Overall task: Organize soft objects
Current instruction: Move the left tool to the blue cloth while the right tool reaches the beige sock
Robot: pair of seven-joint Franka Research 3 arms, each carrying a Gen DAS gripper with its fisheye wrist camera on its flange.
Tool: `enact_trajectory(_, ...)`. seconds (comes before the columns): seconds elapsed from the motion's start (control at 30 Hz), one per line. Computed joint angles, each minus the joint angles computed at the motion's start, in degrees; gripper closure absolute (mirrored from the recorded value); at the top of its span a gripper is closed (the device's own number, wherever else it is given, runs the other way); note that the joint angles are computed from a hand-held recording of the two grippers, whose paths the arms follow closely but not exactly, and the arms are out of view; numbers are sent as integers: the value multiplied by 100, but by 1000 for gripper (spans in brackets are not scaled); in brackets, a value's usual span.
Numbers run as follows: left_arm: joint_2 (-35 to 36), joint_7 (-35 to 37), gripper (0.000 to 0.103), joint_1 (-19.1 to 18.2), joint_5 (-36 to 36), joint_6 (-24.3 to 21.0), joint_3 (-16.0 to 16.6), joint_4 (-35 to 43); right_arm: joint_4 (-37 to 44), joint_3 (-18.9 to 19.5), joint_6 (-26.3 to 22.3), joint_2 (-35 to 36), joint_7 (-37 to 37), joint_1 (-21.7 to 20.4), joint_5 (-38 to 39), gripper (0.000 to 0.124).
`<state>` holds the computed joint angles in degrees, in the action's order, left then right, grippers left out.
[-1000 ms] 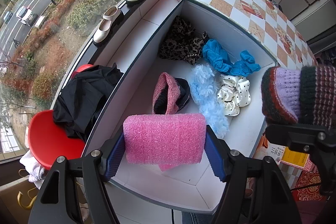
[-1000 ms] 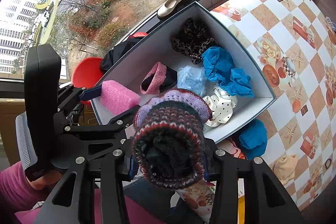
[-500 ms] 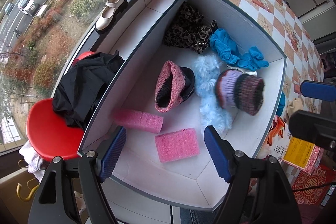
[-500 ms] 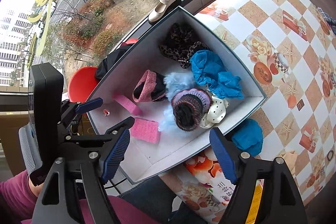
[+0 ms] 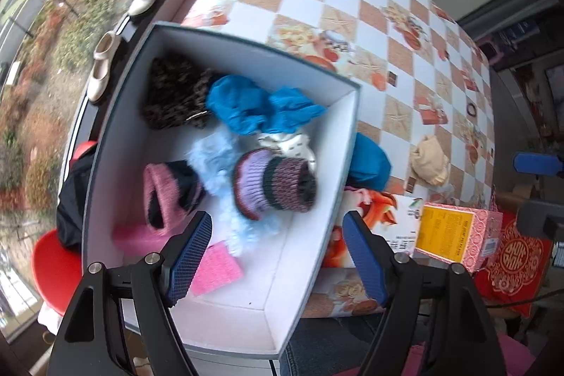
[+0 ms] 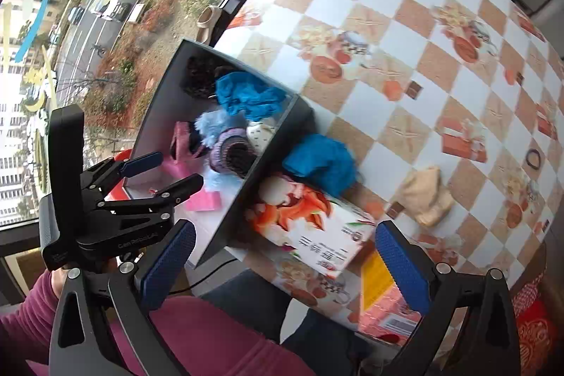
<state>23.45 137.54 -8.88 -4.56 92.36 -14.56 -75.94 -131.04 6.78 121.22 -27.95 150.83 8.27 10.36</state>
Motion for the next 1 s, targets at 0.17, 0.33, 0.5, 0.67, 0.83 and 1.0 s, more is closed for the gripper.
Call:
enact_trajectory(0.17, -667, 435, 21, -277, 86, 349, -204, -964, -674, -18, -891, -1012, 550, -295, -175, 21)
enact_trajectory(0.33, -1134, 264, 21, -734, 602, 1159, -260, -1982, -1719, -175, -947, -1965, 693, -514, 147, 21)
enact_trajectory(0.5, -1074, -259, 21, -1130, 1260, 1427, -298, -2375, -2527, -273, -806, -2466, 587, -632, 551, 21)
enact_trajectory(0.67, -605, -964, 21, -1440, 1808, 924, -279, -2125, -3057, -233, -600, -2930, 599, -683, 841, 21)
enact_trajectory(0.83, -300, -1398, 21, -1605, 2155, 694, -266, -1931, -3414, -313, -385, -3204, 486, -716, 1027, 21)
enact_trajectory(1.0, -217, -1423, 21, -1651, 2083, 476, -330, -1819, -3496, -583, 151, -2650, -160, -737, 1155, 21)
